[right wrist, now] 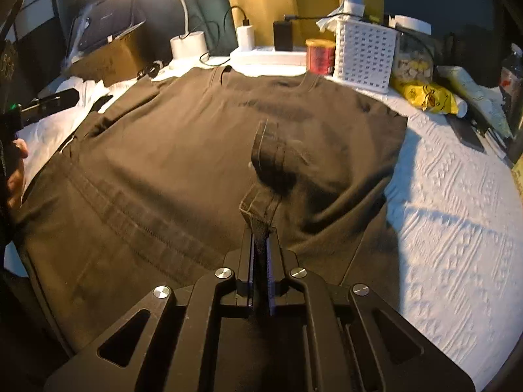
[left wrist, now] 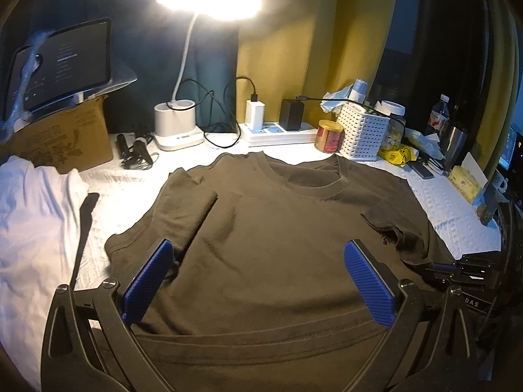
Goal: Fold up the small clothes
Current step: 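Fold the gripped side edge inward over the shirt body, then open the right gripper, then close the left gripper on the shirt's other side edge and lift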
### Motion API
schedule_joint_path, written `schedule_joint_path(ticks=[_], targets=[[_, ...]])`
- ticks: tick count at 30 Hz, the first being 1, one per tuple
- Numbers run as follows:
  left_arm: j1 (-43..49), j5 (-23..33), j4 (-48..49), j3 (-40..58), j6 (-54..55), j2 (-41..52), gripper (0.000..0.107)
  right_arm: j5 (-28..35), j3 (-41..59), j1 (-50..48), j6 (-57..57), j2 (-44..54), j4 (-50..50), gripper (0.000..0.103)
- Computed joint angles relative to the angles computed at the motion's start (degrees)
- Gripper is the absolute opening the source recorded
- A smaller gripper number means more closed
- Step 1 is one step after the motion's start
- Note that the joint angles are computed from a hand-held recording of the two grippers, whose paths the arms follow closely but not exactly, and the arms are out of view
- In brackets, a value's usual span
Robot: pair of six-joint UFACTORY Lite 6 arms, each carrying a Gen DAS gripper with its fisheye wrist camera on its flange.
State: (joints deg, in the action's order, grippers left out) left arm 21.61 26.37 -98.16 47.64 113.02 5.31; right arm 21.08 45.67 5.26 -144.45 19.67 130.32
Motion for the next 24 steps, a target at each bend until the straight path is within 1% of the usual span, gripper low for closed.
schedule_joint_path(ticks=[2, 3, 4, 5, 6, 7, 11, 17, 20, 21, 22, 23, 24], targets=[[0.8, 0.0, 0.3, 0.0, 0.1, 0.3, 0.102, -0.1, -0.8, 0.3, -1.6, -0.6, 0.6, 0.011], [1.3, 0.0, 0.5, 0.1, 0.2, 0.7, 0.102, -0.1, -0.8, 0.4, -0.7, -0.6, -0.2, 0.016], [1.9, 0.1, 0.7, 0.3, 0.3, 1.1, 0.102, -0.1, -0.6, 0.5, 1.0, -0.6, -2.0, 0.028], [2.4, 0.1, 0.9, 0.6, 0.4, 1.5, 0.102, -0.3, -0.7, 0.7, 1.4, -0.9, -2.2, 0.037], [3.1, 0.2, 1.6, 1.2, 0.0, 2.2, 0.102, -0.4, -1.0, 0.8, 0.8, -1.4, -1.1, 0.053], [3.9, 0.5, 2.5, 2.2, -0.5, 3.1, 0.102, -0.1, -1.0, 0.8, 1.1, -1.6, -1.4, 0.056], [7.3, 1.0, 3.9, 5.8, -0.4, 6.7, 0.102, 1.0, 0.5, 0.4, 4.5, -1.4, -2.6, 0.056], [10.4, 1.2, 6.3, 16.3, 0.1, 16.5, 0.102, -3.3, 9.4, 3.8, 13.2, 4.6, -7.6, 0.056], [10.6, 1.6, 9.1, 22.2, -1.2, 22.0, 0.101, -5.9, 13.5, 5.8, 14.3, 6.9, -7.0, 0.056], [10.6, 2.2, 12.7, 26.0, -4.6, 25.2, 0.098, -6.7, 14.6, 6.4, 13.1, 7.3, -5.0, 0.056], [10.5, 2.2, 15.0, 28.2, -6.7, 26.9, 0.095, -6.8, 15.3, 6.5, 13.9, 7.5, -5.3, 0.056], [10.1, 1.8, 17.7, 31.0, -9.2, 29.0, 0.088, -6.9, 16.1, 6.5, 15.3, 7.7, -6.1, 0.056], [9.6, 1.6, 20.8, 34.0, -11.9, 31.3, 0.084, -7.0, 16.4, 6.5, 15.7, 7.7, -6.3, 0.056]])
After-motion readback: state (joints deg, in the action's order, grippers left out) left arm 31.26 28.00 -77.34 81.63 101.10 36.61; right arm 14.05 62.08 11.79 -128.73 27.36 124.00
